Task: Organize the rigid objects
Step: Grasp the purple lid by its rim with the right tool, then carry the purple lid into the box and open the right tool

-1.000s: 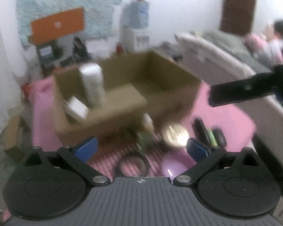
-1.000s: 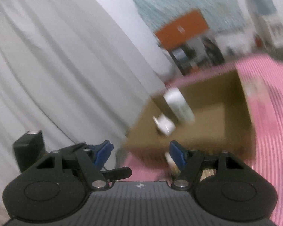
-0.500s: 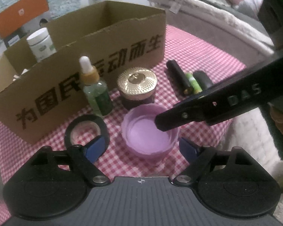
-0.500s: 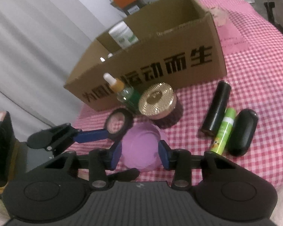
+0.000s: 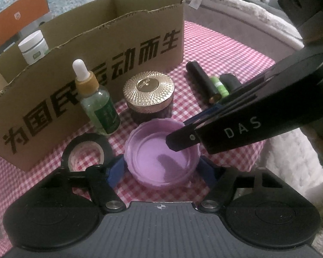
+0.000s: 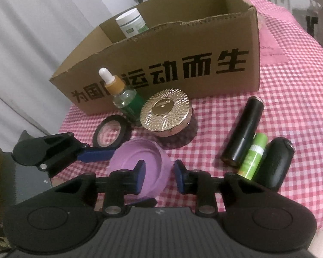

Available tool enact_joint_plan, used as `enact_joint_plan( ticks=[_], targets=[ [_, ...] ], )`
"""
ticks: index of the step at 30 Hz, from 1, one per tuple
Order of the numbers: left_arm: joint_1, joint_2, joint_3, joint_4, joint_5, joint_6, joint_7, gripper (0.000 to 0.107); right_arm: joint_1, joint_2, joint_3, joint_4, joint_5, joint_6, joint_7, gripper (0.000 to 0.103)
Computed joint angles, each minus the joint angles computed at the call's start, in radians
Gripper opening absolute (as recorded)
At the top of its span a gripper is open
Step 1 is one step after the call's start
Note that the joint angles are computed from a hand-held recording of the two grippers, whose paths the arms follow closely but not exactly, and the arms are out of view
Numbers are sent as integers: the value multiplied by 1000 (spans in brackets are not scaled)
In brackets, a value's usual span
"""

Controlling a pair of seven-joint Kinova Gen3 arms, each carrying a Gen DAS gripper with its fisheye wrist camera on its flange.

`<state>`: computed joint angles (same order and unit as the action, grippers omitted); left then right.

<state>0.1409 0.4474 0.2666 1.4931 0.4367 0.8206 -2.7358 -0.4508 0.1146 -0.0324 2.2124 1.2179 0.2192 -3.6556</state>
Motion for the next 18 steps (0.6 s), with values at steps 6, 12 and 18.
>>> enact_joint_plan(
  ticks=[6,12,18],
  targets=[
    [-32,-34,16,31,46,-12,-43,73,11,-4,-7,16,110,-14,-109,22],
    [-113,-133,37,102,207,-48,-203,73,-2,-79,-88,-8,-31,113,34,22],
    [-138,-186,4,89,384,-76,-320,73,-5,-141,-163,-92,-45,253,160,23]
  ],
)
